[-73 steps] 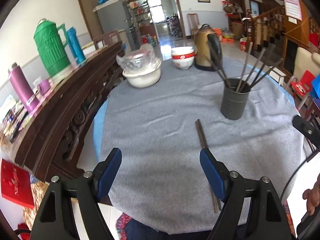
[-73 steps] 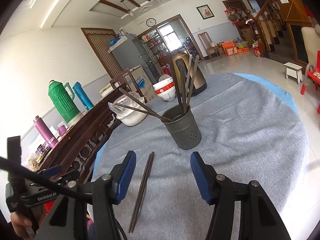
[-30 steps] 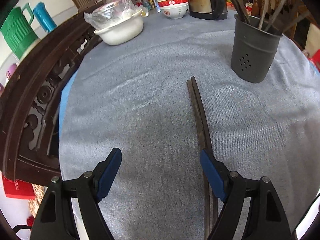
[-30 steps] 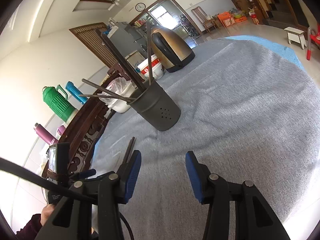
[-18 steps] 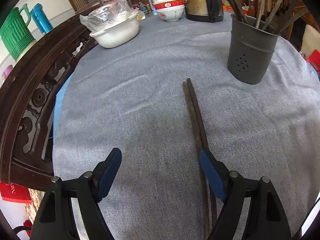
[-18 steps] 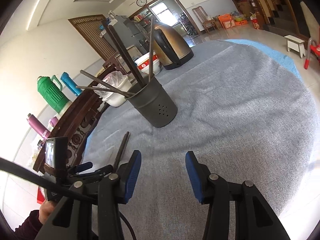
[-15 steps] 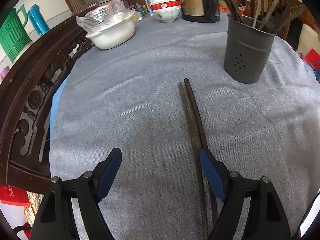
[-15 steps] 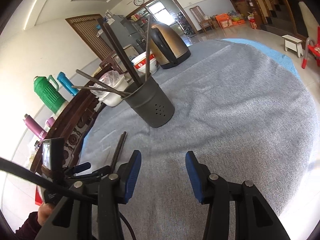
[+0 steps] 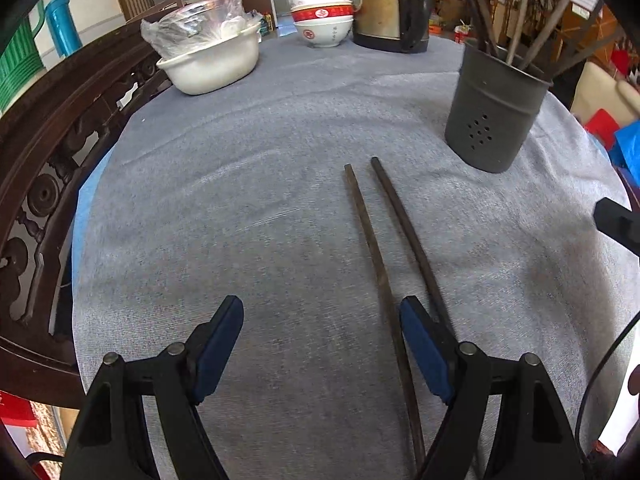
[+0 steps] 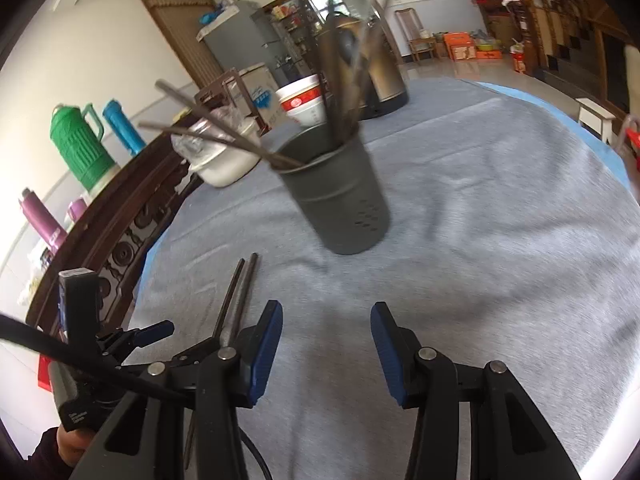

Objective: Organize utensils
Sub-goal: 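Lower the right gripper onto one dark chopstick and close it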

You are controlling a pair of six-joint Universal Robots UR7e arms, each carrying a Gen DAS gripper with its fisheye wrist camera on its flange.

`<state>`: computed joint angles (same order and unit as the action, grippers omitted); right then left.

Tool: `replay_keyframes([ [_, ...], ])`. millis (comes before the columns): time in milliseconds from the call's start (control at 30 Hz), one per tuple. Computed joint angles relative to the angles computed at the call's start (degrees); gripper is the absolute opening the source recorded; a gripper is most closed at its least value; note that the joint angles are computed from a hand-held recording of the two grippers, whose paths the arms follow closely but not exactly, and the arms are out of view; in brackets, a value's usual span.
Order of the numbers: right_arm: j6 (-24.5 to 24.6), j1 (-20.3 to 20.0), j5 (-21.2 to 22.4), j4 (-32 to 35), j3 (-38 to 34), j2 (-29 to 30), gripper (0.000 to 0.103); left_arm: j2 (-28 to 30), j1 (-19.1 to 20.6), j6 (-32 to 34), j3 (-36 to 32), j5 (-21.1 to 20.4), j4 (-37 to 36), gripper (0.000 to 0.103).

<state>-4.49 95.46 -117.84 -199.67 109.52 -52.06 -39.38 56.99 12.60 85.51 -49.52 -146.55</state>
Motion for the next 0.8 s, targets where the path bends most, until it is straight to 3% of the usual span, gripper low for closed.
replay_keyframes([
  [200,-1.19,1.85,-2.74,7.86,-7.63,4.26,0.045,-1.03,1.38,-0.02,-0.31,-1.93,-0.61,0.081],
  [267,-1.0,2.0,-2.35,10.91,-10.06,5.57,0.04,-1.32,1.76,0.15,-0.41,-2.2,-1.0,0.081],
  [400,-0.76,2.51,-2.1,17.76,-15.18,8.67,0.039,-1.88,2.69,-0.42,-0.75,-2.65,-0.9,0.081],
  [600,2.29,2.77,-3.29,25.71,-20.7,12.22,0.028,-2.67,3.78,-1.41,-1.03,-3.16,-0.45,0.081],
  [800,4.48,2.9,-5.24,28.35,-22.1,13.19,0.02,-3.39,3.96,-1.1,-0.45,-3.5,-1.04,0.081],
])
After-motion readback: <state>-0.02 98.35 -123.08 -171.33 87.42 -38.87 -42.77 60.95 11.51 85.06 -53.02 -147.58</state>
